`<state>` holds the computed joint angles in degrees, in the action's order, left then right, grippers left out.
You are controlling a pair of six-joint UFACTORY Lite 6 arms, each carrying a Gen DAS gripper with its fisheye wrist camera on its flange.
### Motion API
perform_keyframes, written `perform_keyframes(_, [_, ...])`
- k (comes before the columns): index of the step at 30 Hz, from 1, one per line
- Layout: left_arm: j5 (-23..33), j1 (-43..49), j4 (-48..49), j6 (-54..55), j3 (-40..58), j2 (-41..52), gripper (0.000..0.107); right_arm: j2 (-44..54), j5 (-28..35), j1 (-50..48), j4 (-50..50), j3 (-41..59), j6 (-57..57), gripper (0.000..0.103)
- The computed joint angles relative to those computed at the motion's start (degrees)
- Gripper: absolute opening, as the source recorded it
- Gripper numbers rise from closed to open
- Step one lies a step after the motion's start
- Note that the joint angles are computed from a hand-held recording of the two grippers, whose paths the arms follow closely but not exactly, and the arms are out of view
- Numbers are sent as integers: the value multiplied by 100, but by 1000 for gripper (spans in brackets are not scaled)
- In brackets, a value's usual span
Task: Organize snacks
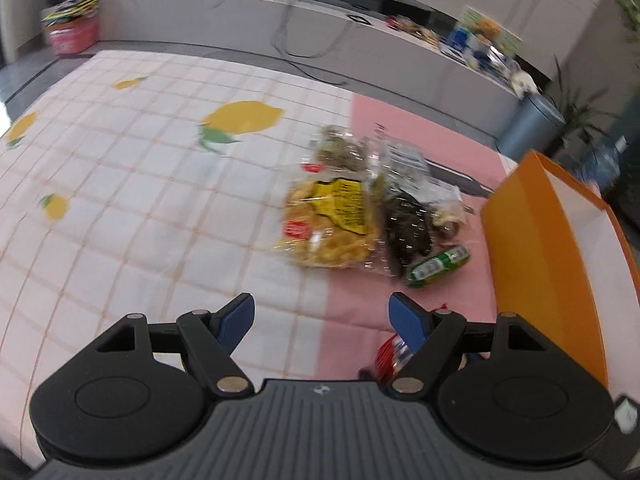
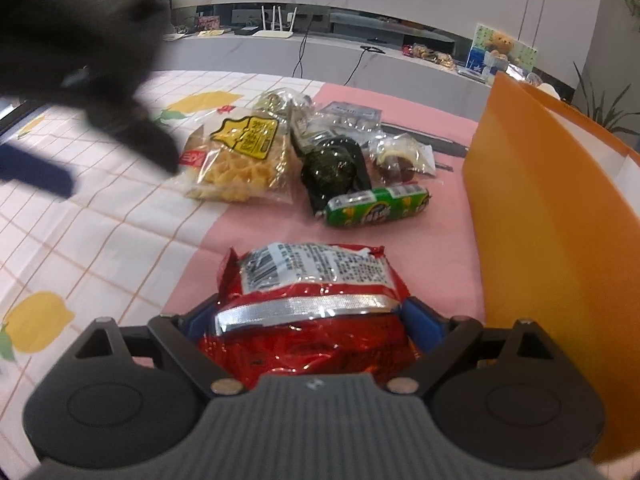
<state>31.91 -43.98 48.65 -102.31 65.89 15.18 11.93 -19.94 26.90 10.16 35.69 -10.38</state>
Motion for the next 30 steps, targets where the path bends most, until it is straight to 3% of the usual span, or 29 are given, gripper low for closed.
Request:
perform_keyframes(4, [-5,-34,-32,857,831,704,86,-286,77,-8,-216,-277,128,91])
perform_keyframes(10, [-758,85,-438,2951,1748,1402,84,-362,47,-167,-841,-378,553,91])
perform_keyframes(14, [-723,81,-1053,4279,2509,2072,70,-363,-17,-237,-1103,-414,711,92])
perform_keyframes(21, [-551,445,-3350,6886,3692,3032,50,-346,-80,-396,-1610,-443,1025,94])
perform_keyframes(28, [135,475,-3293,7254,5264,4106,44,-291,-117,-433,-1695,-406,1097,94])
perform_keyframes(30, [478,435,-3295,7503,5840,4447,37,-292,-130,-437,-1725,-414,1112,95])
